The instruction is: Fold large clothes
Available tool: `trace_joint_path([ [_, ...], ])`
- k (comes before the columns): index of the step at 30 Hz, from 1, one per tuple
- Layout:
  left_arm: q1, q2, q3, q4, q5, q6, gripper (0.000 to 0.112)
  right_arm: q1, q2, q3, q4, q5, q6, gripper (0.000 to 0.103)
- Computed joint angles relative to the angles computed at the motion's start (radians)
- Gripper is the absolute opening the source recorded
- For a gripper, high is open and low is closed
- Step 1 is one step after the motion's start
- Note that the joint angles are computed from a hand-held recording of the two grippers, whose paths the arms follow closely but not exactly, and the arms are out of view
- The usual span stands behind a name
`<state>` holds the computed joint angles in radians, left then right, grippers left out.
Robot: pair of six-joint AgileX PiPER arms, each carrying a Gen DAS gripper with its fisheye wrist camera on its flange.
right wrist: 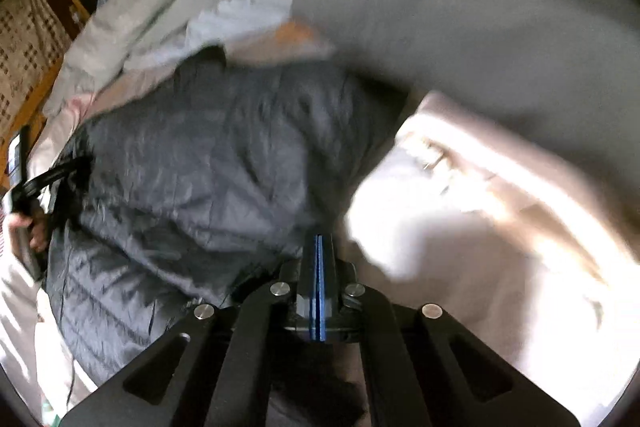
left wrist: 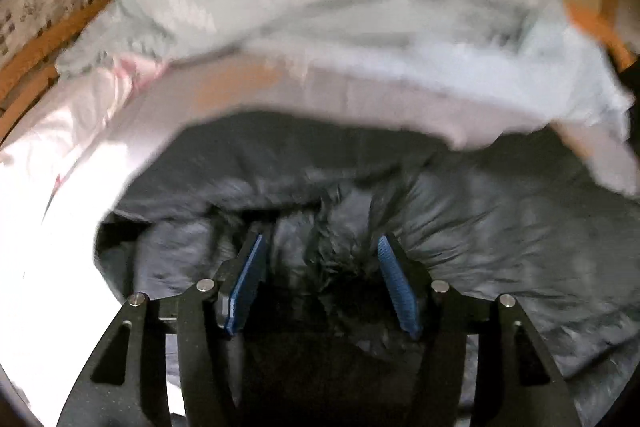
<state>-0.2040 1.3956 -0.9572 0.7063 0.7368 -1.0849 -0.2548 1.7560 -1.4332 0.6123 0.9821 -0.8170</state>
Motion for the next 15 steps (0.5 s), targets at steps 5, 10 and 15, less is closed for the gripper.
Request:
trace_joint_path([
  [5,0.004,-0.139,0.014,0.098,0.129,-0.006,0.059,-0.009,0.015,-0.017,0.109,-0.08,-0.012,0.003],
  [10,0.117,-0.193,-0.027,0.077,0.138,0.141,0.059,-0.014,0.005,-0.023,0.13,-0.065,-0.002,0.004],
  [15,-0.088,-0.108,-0.043,0.385,0.294,0.013,0.069,0.037,-0.053,0.056,0.058,-0.144,0.026,0.021],
])
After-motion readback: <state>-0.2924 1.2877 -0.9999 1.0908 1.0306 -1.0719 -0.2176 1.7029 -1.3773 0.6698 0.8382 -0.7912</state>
